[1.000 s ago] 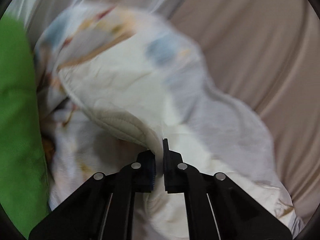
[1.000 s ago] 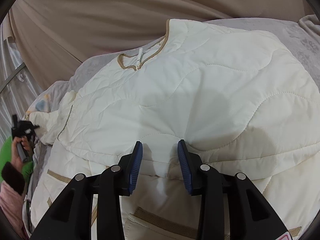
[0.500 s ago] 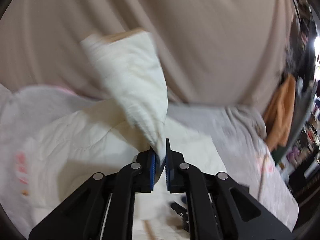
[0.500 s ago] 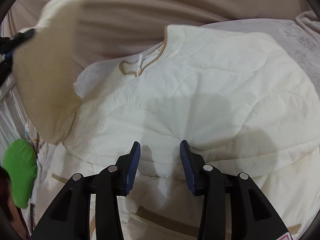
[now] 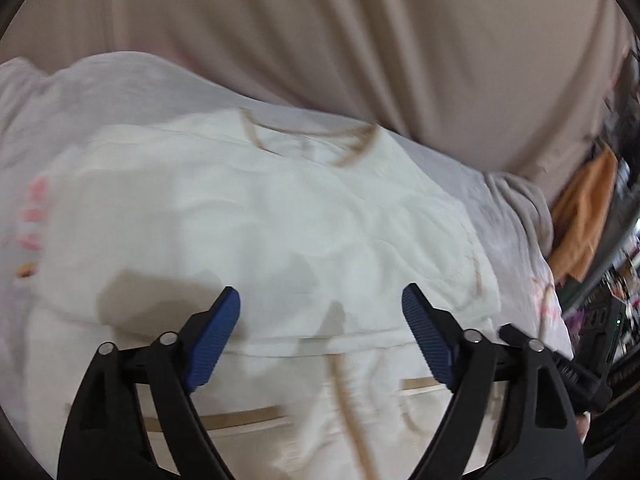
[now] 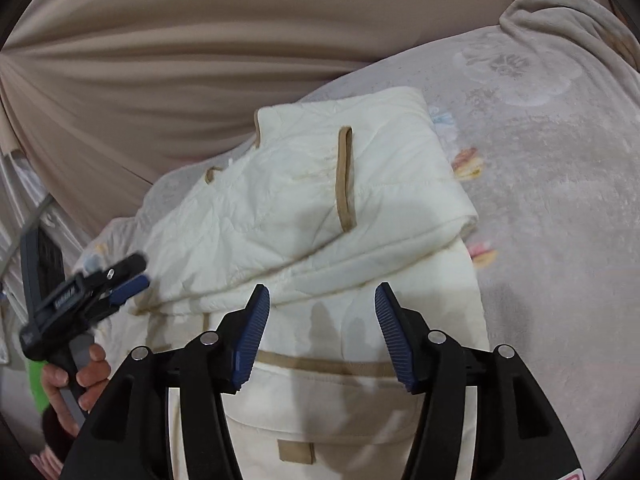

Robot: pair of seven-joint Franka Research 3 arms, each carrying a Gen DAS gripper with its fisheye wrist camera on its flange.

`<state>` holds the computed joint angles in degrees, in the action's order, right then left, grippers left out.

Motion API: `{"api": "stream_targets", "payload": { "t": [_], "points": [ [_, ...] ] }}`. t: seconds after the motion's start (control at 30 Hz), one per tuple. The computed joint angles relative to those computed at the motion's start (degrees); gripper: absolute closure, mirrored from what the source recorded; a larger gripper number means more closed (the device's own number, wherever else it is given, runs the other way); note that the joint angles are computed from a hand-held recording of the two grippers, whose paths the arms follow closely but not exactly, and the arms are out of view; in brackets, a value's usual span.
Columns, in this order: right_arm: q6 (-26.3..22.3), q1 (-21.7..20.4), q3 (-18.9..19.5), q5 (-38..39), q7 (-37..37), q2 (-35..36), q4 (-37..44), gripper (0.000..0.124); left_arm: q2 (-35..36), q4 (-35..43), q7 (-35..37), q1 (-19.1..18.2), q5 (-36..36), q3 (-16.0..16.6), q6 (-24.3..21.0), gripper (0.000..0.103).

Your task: Fold large clothes

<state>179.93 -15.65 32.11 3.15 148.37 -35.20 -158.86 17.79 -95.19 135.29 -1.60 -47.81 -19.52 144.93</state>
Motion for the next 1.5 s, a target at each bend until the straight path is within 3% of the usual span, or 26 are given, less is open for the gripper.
{"api": "stream_targets", "payload": {
  "t": [0.1, 0.2, 0.3, 0.37, 0.4, 0.43, 0.5, 0.6, 0.63, 0.7, 0.77, 0.8, 0.83, 0.9, 0.97, 1.03, 1.13, 1.2, 1.3, 1.37, 1.4, 1.47, 1.5],
  "points": [
    [0.11, -0.81, -1.85, -0.71, -1.96, 2.60, 2.41, 0.066, 3.38, 4.23, -6.20, 1.61, 2.52, 2.56, -0.55, 0.020],
    [-1.37, -3.65, -1.71, -2.29, -3.09, 8.78, 7.63, 0.065, 6.04, 6.50, -11.61, 3.56, 4.69, 3.09, -1.10, 0.020],
    [-4.36, -9.08, 1.76, -6.67, -0.52, 14.33, 12.71, 0.066, 8.75, 8.59, -15.65, 4.75, 7.71, 3.12, -1.49, 0.020],
    [-5.78, -9.81, 2.00, -9.05, 0.03, 18.70, 16.34, 0.102, 10.08, 9.31, -17.76, 4.12, 10.97, 2.98, 0.17, 0.020],
    [-5.79, -7.62, 0.19, -8.17, -1.82, 20.00, 17.56, 0.109, 10.76, 9.76, -18.70, 3.60, 13.24, 3.14, 1.24, 0.020],
    [-3.53, -7.21, 0.39, -8.53, -2.06, 19.56, 17.95, 0.110, 10.98, 9.67, -19.27, 3.24, 15.17, 3.10, 2.35, 0.021],
    [2.64, -12.19, 5.48, -15.93, 2.43, 14.11, 17.53, 0.111, 10.77, 8.63, -19.12, 3.31, 18.09, 2.42, 4.46, 0.021],
    [7.09, -16.57, 9.85, -14.90, 2.01, 5.38, 15.54, 0.111, 9.55, 6.32, -16.04, 5.42, 18.96, 0.03, 5.70, 0.021],
    [6.90, -17.51, 10.43, -14.09, 1.87, 3.71, 14.70, 0.111, 9.23, 5.45, -15.04, 5.61, 19.67, -0.18, 6.18, 0.020],
    [-1.35, -18.47, 11.04, -11.00, -1.79, 6.37, 15.57, 0.111, 9.73, 5.25, -15.13, 5.31, 21.45, 0.08, 5.87, 0.019],
    [-8.98, -17.01, 8.59, -12.92, -0.81, 13.54, 16.96, 0.116, 9.99, 5.04, -15.38, 5.62, 22.01, -0.15, 5.64, 0.019],
    [-8.65, -15.52, 6.81, -12.01, -0.70, 16.68, 16.22, 0.117, 9.11, 4.06, -15.51, 5.87, 22.13, -0.23, 5.66, 0.020],
    [-5.14, -12.96, 4.26, -9.81, -0.75, 18.31, 14.37, 0.117, 8.21, 3.14, -15.33, 6.11, 22.37, -0.24, 5.38, 0.020],
    [-0.79, -12.16, 3.09, -10.75, 1.87, 17.48, 12.30, 0.117, 6.07, 0.80, -12.16, 7.42, 21.61, -1.07, 4.05, 0.020],
    [-0.22, -11.37, 2.14, -11.85, 2.76, 16.29, 12.21, 0.117, 4.25, -1.47, -9.55, 7.28, 21.99, -0.52, 3.51, 0.020],
    [-0.97, -11.29, 1.96, -13.34, 3.03, 15.23, 12.88, 0.117, 3.78, -2.56, -9.83, 5.36, 24.45, 1.19, 5.86, 0.020],
    [0.41, -11.35, 2.62, -15.01, 3.53, 13.12, 13.60, 0.117, 6.05, -0.38, -16.56, 1.43, 31.69, 4.88, 11.44, 0.026],
    [1.86, -14.92, 5.97, -15.47, 3.73, 10.76, 13.82, 0.118, 8.29, 2.19, -23.24, -1.45, 38.23, 8.36, 15.02, 0.026],
    [-2.05, -16.53, 7.12, -14.63, 2.71, 8.80, 12.93, 0.119, 11.22, 5.85, -30.02, -2.85, 43.99, 11.16, 15.42, 0.026],
    [-7.93, -16.26, 6.30, -15.07, 3.20, 11.89, 12.98, 0.119, 13.09, 8.09, -32.77, -1.16, 44.84, 10.16, 12.67, 0.026],
    [-8.55, -16.45, 6.02, -15.71, 3.39, 14.22, 12.60, 0.121, 14.53, 10.02, -31.22, 1.64, 41.91, 7.25, 9.55, 0.025],
    [-3.13, -13.03, 1.73, -14.19, 4.09, 16.30, 9.63, 0.122, 15.32, 11.26, -30.51, 4.74, 39.47, 4.31, 7.72, 0.025],
    [-2.88, -10.72, -0.71, -13.44, 4.03, 15.92, 9.16, 0.122, 15.05, 11.20, -30.60, 5.13, 39.48, 4.11, 7.39, 0.026]
  ]
}}
